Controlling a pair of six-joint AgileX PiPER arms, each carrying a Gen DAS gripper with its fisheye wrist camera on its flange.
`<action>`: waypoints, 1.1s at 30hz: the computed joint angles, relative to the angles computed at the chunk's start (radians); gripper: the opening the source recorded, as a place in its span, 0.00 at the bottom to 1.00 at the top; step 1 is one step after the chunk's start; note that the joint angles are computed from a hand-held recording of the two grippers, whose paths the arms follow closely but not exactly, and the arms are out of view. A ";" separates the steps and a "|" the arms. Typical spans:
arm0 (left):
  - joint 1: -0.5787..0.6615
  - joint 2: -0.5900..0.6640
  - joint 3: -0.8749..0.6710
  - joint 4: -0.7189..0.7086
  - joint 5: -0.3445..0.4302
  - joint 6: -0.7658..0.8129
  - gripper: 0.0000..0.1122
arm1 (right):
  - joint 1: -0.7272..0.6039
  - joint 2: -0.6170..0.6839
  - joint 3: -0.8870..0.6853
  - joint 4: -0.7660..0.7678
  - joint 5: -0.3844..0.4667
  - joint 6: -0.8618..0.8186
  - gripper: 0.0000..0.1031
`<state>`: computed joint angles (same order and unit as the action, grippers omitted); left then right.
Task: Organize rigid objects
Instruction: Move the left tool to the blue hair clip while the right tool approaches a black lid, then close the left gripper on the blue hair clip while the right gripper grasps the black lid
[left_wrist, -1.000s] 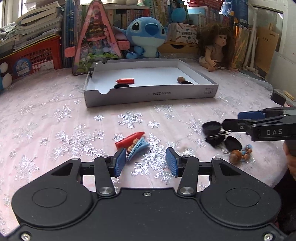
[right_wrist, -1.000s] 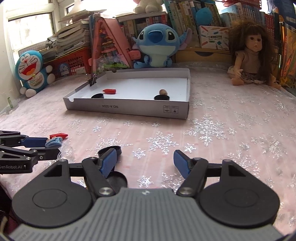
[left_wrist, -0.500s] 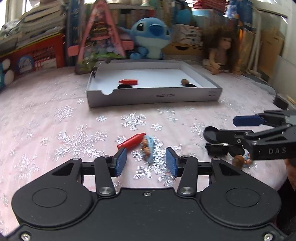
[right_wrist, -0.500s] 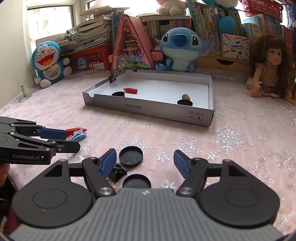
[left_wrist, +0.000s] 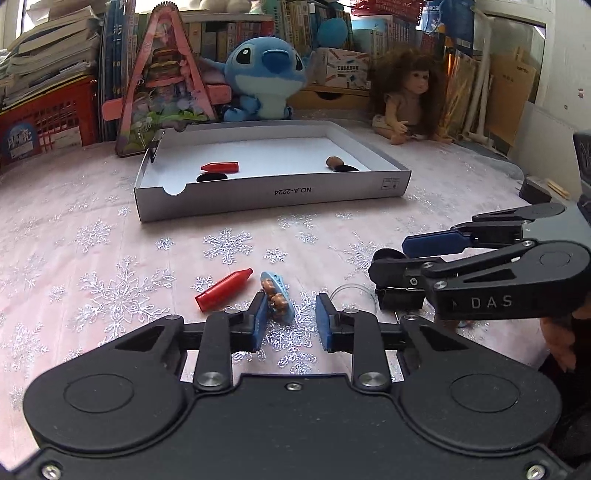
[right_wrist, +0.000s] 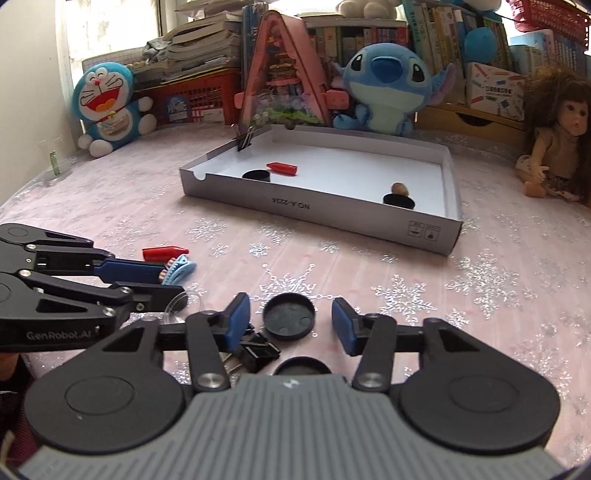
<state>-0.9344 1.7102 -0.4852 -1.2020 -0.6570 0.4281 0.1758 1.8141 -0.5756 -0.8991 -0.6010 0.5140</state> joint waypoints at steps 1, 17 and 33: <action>0.001 -0.001 0.001 0.002 0.000 -0.006 0.23 | -0.002 0.001 -0.005 -0.022 0.001 0.024 0.47; 0.016 0.009 -0.005 -0.194 -0.073 0.090 0.23 | 0.001 0.012 -0.001 0.201 0.052 -0.150 0.51; -0.040 -0.010 0.021 -0.206 -0.147 0.050 0.26 | -0.004 0.038 0.036 0.286 -0.036 -0.246 0.54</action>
<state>-0.9746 1.7005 -0.4647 -1.4084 -0.8038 0.4781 0.1716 1.8523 -0.5399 -0.6135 -0.6372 0.2682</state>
